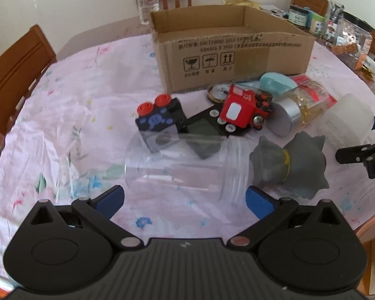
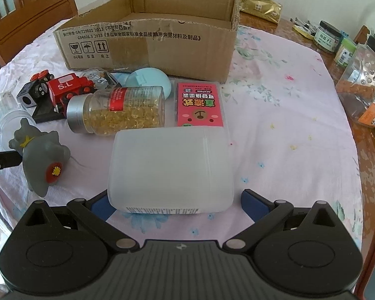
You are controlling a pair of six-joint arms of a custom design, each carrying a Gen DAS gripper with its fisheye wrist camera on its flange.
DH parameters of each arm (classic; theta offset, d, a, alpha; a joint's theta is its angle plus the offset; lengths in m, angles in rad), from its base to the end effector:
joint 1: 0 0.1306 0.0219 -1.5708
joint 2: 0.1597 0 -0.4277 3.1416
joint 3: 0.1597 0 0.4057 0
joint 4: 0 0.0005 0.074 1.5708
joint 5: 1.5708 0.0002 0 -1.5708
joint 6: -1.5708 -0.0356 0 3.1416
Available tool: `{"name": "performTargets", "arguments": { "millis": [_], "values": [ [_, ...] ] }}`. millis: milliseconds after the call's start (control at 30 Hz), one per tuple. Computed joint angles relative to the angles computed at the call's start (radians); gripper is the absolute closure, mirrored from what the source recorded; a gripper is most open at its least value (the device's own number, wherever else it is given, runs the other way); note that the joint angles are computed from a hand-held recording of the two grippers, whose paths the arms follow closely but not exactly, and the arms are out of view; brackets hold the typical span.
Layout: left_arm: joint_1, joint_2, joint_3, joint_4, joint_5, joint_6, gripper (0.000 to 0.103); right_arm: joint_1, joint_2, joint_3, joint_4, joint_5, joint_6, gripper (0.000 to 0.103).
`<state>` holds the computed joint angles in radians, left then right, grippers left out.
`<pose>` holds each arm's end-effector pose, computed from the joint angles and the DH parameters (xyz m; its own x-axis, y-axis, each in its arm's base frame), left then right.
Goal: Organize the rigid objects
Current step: 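Reach the left tool to the clear plastic jar while the right tool approaches the white box, then close the left tool on the clear jar while the right tool grasps the white box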
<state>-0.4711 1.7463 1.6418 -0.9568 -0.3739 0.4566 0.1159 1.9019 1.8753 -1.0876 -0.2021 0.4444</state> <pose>0.5565 -0.2694 0.3985 -0.8145 -0.0457 -0.5784 -0.1062 0.9918 0.0711 0.6716 0.0849 0.3992 -0.7185 -0.5076 -0.4755 -0.5649 0.8247 -0.0269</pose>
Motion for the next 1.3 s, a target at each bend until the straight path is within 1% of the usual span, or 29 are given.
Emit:
{"name": "performTargets", "arguments": {
  "millis": [133,267,367,433,533,667,733,833,933,1033,1067,1133,1300],
  "values": [
    [0.004,0.011,0.018,0.011,-0.018,-0.050,0.001,-0.001,-0.001,-0.002,0.004,-0.005,0.005,0.000],
    [0.016,0.015,0.027,0.022,0.005,-0.068,0.003,0.000,0.002,0.003,-0.001,-0.005,0.007,0.000],
    [0.020,0.017,0.033,0.021,0.011,-0.077,0.003,0.006,0.021,0.040,-0.045,0.014,0.001,0.000],
    [0.021,0.016,0.034,0.020,0.014,-0.081,0.003,0.011,0.037,0.073,-0.080,0.030,-0.006,0.000],
    [0.022,0.016,0.038,0.015,0.018,-0.088,0.003,0.021,0.044,0.092,-0.092,0.050,-0.001,0.000],
    [0.028,0.016,0.043,0.013,0.032,-0.083,0.004,0.031,0.043,0.098,-0.088,0.061,0.016,0.000],
    [0.031,0.017,0.046,0.014,0.046,-0.078,0.007,0.035,0.046,0.102,-0.083,0.071,0.022,0.000],
    [0.036,0.023,0.055,0.004,0.067,-0.069,0.008,0.037,0.054,0.116,-0.090,0.080,0.031,0.000],
    [0.037,0.026,0.062,0.000,0.079,-0.069,0.012,0.037,0.058,0.130,-0.105,0.081,0.038,0.004],
    [0.037,0.031,0.072,-0.013,0.081,-0.069,0.012,0.038,0.061,0.141,-0.116,0.083,0.042,0.009],
    [0.039,0.030,0.073,-0.014,0.089,-0.069,0.012,0.040,0.064,0.146,-0.123,0.090,0.045,0.012],
    [0.041,0.034,0.081,-0.023,0.101,-0.070,0.012,0.042,0.070,0.159,-0.138,0.095,0.050,0.016],
    [0.044,0.040,0.106,-0.059,0.109,-0.071,0.012,0.041,0.084,0.190,-0.173,0.083,0.068,0.016]
  ]
}}
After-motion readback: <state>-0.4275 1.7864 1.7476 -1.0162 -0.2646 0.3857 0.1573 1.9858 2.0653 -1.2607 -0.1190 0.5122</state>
